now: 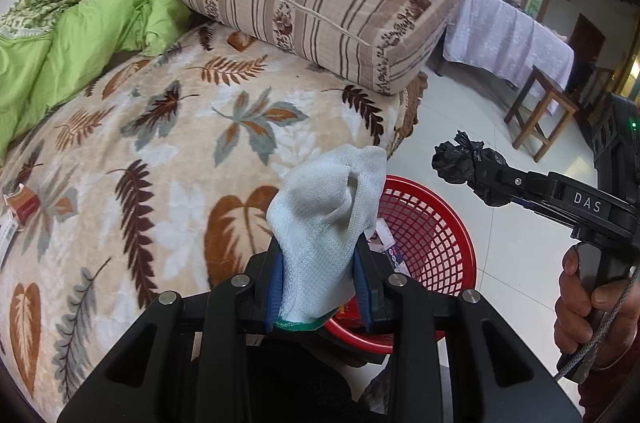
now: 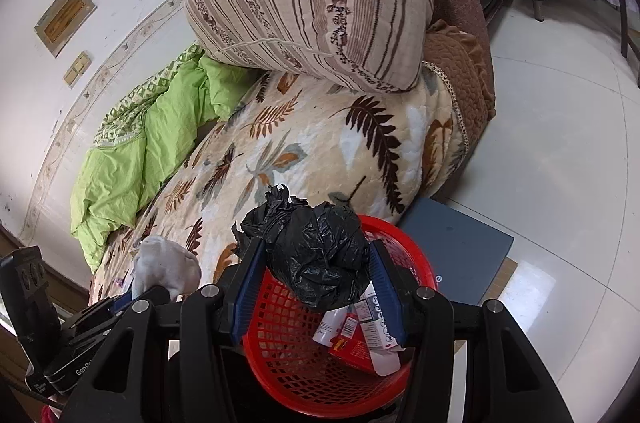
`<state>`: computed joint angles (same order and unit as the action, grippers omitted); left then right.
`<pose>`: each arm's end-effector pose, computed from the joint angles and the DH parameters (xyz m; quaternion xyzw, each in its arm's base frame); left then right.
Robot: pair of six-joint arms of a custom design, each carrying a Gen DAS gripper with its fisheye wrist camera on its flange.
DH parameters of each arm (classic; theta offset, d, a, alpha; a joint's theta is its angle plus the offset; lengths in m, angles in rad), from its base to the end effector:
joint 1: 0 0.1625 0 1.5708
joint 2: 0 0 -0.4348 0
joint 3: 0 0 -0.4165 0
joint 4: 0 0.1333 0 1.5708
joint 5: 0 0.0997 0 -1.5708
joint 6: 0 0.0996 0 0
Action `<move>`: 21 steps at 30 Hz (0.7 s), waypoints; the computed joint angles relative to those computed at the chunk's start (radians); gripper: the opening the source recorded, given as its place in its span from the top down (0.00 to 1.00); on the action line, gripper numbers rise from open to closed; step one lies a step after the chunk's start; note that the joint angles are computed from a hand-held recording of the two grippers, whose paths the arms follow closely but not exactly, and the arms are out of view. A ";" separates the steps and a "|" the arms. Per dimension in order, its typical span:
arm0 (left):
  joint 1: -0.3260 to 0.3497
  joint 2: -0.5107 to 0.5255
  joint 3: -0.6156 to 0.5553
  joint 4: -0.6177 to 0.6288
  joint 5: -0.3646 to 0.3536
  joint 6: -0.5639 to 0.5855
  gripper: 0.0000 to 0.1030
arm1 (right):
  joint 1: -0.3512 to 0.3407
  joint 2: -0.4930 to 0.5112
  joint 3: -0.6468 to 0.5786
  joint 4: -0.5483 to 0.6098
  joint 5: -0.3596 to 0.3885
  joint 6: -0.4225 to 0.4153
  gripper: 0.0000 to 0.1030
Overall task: Collect trash
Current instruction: 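Carry cloth and black bag to the red wastebasket and open both tools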
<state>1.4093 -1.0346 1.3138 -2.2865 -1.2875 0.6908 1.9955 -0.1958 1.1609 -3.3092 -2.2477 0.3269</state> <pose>0.0379 -0.7694 0.3770 0.3717 0.8927 -0.1708 0.1891 0.3898 -0.6899 -0.0812 -0.0824 -0.8787 0.4437 0.1555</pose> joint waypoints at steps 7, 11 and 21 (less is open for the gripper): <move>-0.004 0.017 0.002 0.038 0.007 -0.006 0.72 | -0.009 -0.007 0.020 0.005 0.013 0.021 0.46; -0.004 0.024 0.001 0.055 0.013 -0.003 0.72 | -0.013 -0.007 0.021 0.017 0.019 0.028 0.46; -0.007 0.043 -0.004 0.076 0.025 -0.005 0.72 | -0.023 -0.001 0.014 0.039 0.028 0.033 0.45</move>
